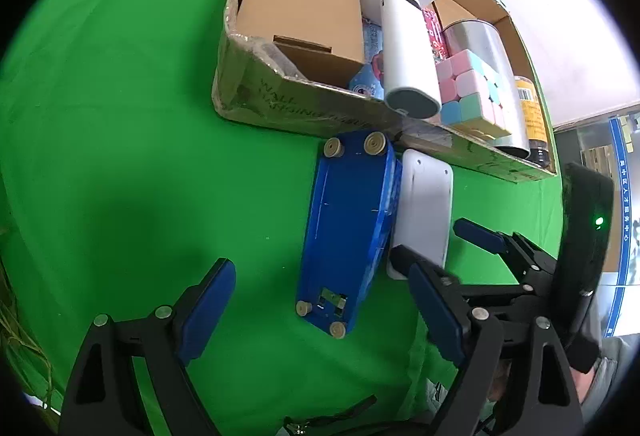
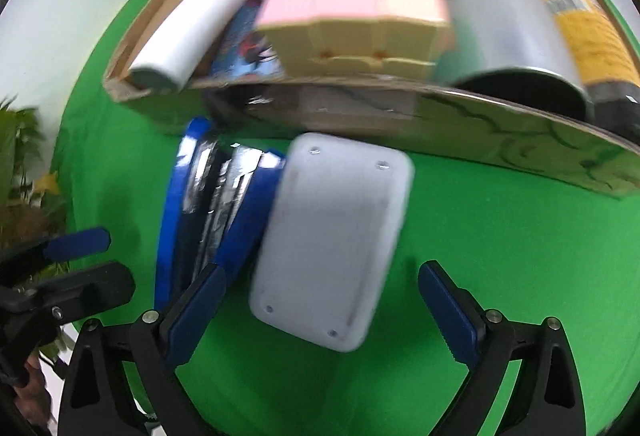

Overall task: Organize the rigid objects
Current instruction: 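Move the right gripper to the white power bank on the table, then grasp the white power bank with the right gripper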

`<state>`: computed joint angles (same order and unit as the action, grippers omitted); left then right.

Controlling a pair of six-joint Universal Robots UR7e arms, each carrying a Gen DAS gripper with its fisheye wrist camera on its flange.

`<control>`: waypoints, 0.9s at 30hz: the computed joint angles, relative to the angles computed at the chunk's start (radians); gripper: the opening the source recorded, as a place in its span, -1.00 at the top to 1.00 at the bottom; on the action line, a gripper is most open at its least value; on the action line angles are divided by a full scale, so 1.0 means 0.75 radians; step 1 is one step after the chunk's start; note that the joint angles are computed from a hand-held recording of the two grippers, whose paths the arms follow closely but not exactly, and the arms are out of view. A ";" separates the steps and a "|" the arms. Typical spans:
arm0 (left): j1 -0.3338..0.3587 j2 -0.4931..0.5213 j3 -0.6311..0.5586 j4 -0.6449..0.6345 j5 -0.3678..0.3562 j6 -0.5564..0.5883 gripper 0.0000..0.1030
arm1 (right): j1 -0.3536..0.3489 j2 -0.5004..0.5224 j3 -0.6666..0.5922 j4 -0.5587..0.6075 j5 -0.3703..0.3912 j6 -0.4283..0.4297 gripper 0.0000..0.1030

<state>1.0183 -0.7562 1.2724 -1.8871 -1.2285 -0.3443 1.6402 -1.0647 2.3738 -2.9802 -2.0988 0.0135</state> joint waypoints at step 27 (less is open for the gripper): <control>-0.073 0.070 0.030 -0.115 -0.183 -0.011 -0.70 | -0.235 -0.311 0.410 -0.363 -0.096 -0.442 -0.24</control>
